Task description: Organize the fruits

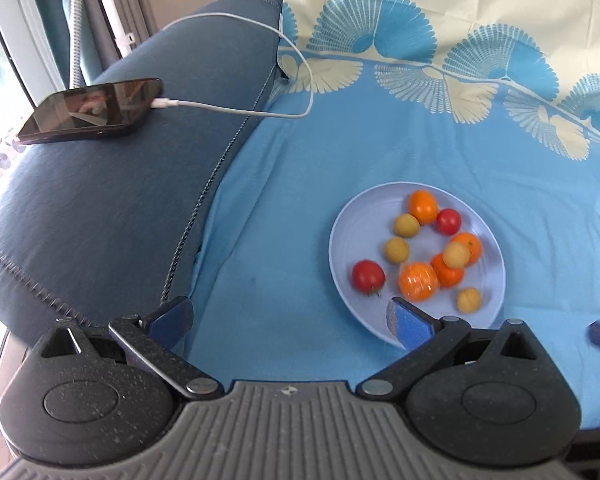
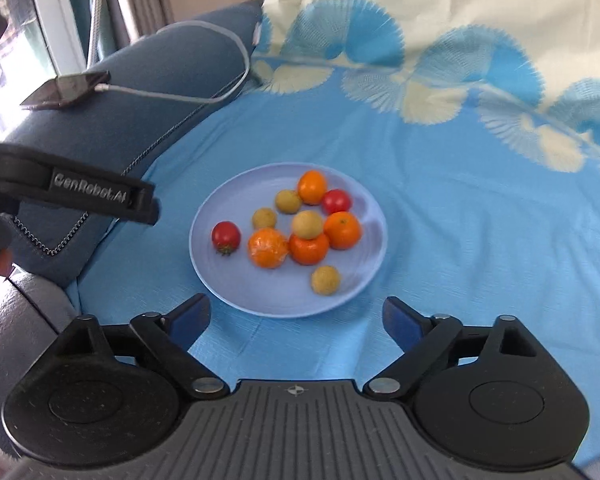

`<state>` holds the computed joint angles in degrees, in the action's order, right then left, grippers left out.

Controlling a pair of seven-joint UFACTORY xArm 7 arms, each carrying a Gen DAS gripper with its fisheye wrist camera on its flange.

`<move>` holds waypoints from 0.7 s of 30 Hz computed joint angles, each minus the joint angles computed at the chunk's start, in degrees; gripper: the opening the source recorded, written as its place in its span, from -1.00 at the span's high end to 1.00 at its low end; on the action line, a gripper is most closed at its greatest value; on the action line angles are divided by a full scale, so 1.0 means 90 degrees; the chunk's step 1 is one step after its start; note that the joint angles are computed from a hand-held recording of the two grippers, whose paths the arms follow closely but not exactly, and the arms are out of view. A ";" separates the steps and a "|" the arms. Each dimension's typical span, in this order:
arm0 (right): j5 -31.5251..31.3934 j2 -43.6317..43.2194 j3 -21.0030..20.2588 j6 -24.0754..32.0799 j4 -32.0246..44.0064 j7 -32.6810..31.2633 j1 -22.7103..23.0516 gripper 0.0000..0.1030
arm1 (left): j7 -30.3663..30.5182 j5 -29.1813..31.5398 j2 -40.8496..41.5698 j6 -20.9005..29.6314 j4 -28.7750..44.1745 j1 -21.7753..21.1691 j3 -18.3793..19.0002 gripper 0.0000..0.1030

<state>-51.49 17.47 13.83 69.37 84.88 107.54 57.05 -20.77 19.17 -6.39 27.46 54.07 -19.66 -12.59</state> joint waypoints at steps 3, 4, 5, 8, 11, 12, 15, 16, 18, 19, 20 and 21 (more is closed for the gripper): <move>-0.0205 0.0133 0.0023 0.0715 0.0356 0.0200 0.0348 -0.97 | 0.0023 -0.0082 -0.0463 0.0018 -0.0344 -0.0015 -0.0025 -0.99; -0.0256 0.0161 0.0032 0.0854 0.0440 0.0200 0.0426 -0.99 | -0.0002 -0.0097 -0.0572 0.0006 -0.0429 -0.0005 -0.0055 -0.99; -0.0299 0.0189 0.0031 0.1024 0.0518 0.0224 0.0506 -0.98 | 0.0051 -0.0190 -0.0698 -0.0004 -0.0520 -0.0016 -0.0050 -0.99; -0.0363 0.0205 0.0045 0.1377 0.0649 0.0267 0.0688 -0.99 | 0.0378 -0.0654 -0.1004 0.0105 -0.0675 -0.0099 0.0020 -0.99; -0.0431 0.0276 0.0075 0.1724 0.0858 0.0267 0.0878 -0.99 | 0.0468 -0.0906 -0.1243 0.0133 -0.0788 -0.0069 -0.0006 -0.99; -0.0479 0.0291 0.0077 0.1809 0.0903 0.0275 0.0946 -0.99 | 0.0455 -0.0911 -0.1322 0.0125 -0.0836 -0.0039 -0.0043 -0.99; -0.0594 0.0372 0.0075 0.2129 0.1092 0.0249 0.1154 -0.99 | 0.0464 -0.0933 -0.1476 0.0117 -0.0929 0.0001 -0.0126 -0.99; -0.0617 0.0383 0.0067 0.2201 0.1122 0.0257 0.1202 -0.99 | 0.0481 -0.0953 -0.1523 0.0130 -0.0952 0.0001 -0.0140 -0.99; -0.0645 0.0385 0.0053 0.2324 0.1165 0.0281 0.1268 -0.99 | 0.0543 -0.1026 -0.1629 0.0159 -0.1007 -0.0017 -0.0140 -0.99; -0.0669 0.0402 0.0046 0.2404 0.1206 0.0297 0.1306 -0.99 | 0.0577 -0.1062 -0.1679 0.0166 -0.1035 -0.0026 -0.0137 -0.99; -0.0692 0.0413 0.0038 0.2463 0.1231 0.0313 0.1336 -0.99 | 0.0587 -0.1075 -0.1722 0.0176 -0.1057 -0.0022 -0.0152 -0.99; -0.0707 0.0409 0.0035 0.2497 0.1243 0.0319 0.1355 -0.99 | 0.0597 -0.1090 -0.1765 0.0175 -0.1085 -0.0019 -0.0163 -0.99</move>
<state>-57.86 21.15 14.15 91.84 96.06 110.41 69.25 -15.39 9.35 -22.28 29.03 44.31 -19.84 -14.06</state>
